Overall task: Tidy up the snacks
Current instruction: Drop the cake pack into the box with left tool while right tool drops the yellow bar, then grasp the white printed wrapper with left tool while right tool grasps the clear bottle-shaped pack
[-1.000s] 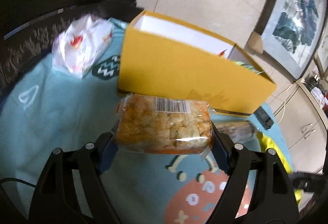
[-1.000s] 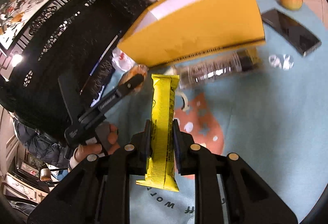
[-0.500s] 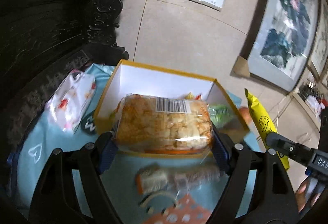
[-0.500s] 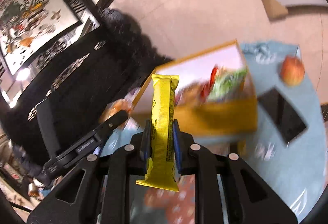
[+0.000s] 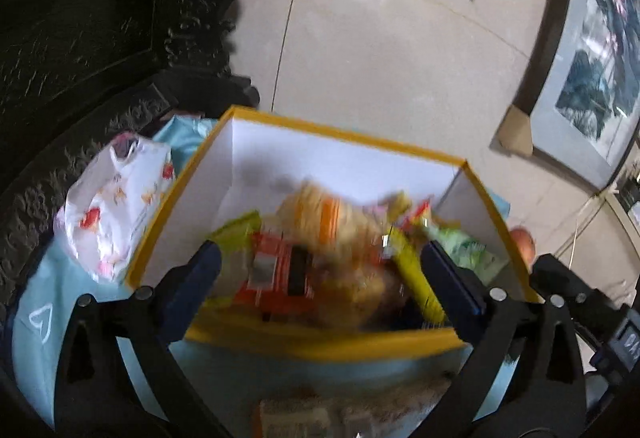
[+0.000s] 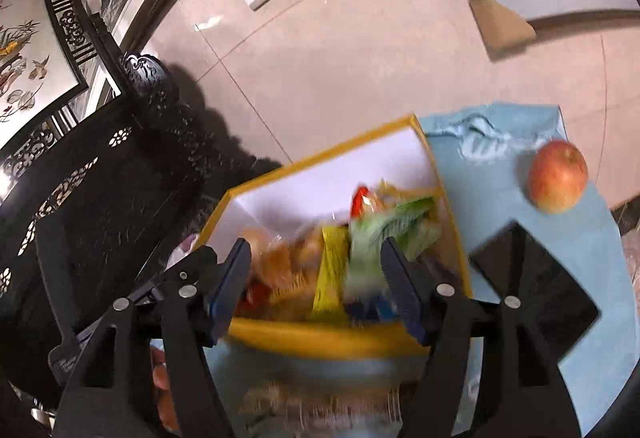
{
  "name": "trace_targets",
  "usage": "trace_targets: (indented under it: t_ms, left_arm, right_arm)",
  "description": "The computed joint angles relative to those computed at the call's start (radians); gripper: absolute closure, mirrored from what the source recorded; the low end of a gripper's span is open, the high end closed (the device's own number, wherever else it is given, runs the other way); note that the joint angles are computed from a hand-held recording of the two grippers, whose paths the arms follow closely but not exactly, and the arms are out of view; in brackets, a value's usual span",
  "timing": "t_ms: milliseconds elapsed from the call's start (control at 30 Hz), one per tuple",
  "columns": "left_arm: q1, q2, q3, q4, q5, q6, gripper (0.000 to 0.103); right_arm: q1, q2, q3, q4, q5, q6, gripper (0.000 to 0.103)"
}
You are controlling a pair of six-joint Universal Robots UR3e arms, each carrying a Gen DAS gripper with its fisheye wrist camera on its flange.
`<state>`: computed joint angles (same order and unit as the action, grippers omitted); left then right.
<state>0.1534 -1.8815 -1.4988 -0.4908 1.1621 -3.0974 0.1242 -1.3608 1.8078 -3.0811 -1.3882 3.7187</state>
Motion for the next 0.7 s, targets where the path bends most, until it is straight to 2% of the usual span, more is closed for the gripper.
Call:
trace_targets:
  t_ms: [100,200,267,433,600,700]
  left_arm:
    - [0.015,0.071,-0.119,0.044,-0.013,0.048,0.002]
    - [0.018,0.154,-0.239,0.088,0.016,0.113,0.002]
    - [0.04,0.216,-0.328,0.108,-0.002,0.148,0.002]
    - [0.1,0.329,-0.509,0.121,-0.056,0.233,0.002]
    - [0.07,0.245,-0.552,0.161,0.033,0.246,0.002]
    - [0.051,0.169,-0.541,0.201,0.095,0.227,0.002]
  right_arm:
    - [-0.015,-0.067,0.091,0.005,0.047,0.023,0.025]
    - [-0.001,-0.131,0.186,-0.03,0.025,0.037,0.019]
    - [0.015,-0.163,0.244,-0.063,0.0,0.062,0.015]
    - [0.025,-0.199,0.388,-0.148,0.017,0.136,0.014]
    - [0.036,-0.156,0.445,-0.236,0.031,0.153,0.014]
    - [0.032,-0.155,0.449,-0.211,0.044,0.153,0.014]
